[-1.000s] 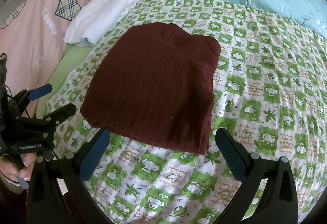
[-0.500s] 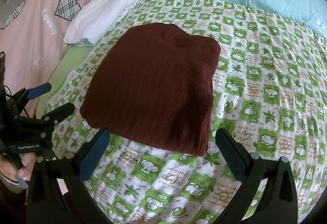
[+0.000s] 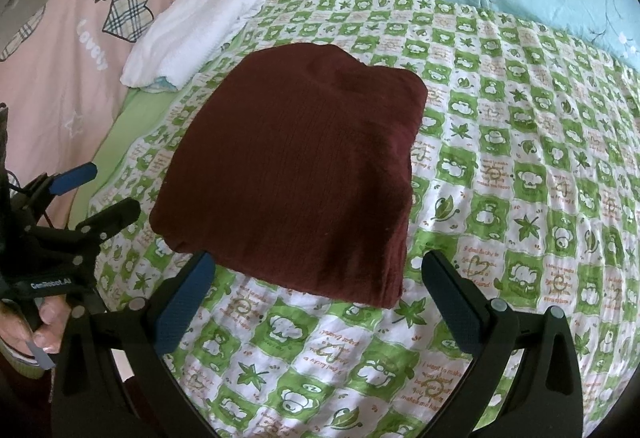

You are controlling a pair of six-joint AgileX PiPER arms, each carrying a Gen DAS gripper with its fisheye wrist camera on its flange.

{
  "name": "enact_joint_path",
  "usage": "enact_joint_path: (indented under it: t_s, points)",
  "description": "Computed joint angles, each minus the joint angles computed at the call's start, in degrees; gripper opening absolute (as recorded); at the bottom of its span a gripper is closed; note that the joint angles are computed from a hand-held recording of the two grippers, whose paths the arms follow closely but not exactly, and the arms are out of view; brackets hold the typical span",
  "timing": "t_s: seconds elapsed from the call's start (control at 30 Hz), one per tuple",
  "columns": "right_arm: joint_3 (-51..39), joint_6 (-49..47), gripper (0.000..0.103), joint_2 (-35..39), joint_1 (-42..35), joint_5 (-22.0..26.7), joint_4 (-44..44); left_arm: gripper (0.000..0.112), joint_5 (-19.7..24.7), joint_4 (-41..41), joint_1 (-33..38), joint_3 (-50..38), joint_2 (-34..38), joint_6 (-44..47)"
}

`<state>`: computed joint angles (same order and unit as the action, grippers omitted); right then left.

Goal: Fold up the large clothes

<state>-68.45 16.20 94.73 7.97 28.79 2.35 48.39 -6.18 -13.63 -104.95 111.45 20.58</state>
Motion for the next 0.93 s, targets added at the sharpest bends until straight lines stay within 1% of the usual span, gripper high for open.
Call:
enact_joint_path:
  t_s: [0.23,0.6,0.93]
  points:
    - [-0.2,-1.55,0.103,0.59,-0.59,-0.43,0.98,0.102,0.5,0.39,-0.12,-1.53,1.01,-0.71]
    - [-0.38,-1.68,0.103,1.24,-0.47,-0.75,1.58,0.102,0.06,0.69,-0.14,-1.15,1.14,-1.3]
    - [0.72,-2.85,0.103,-0.23,-0.9,-1.44,2.33,0.102,0.24,-1.64,0.61,-0.08,-0.25,-0.05]
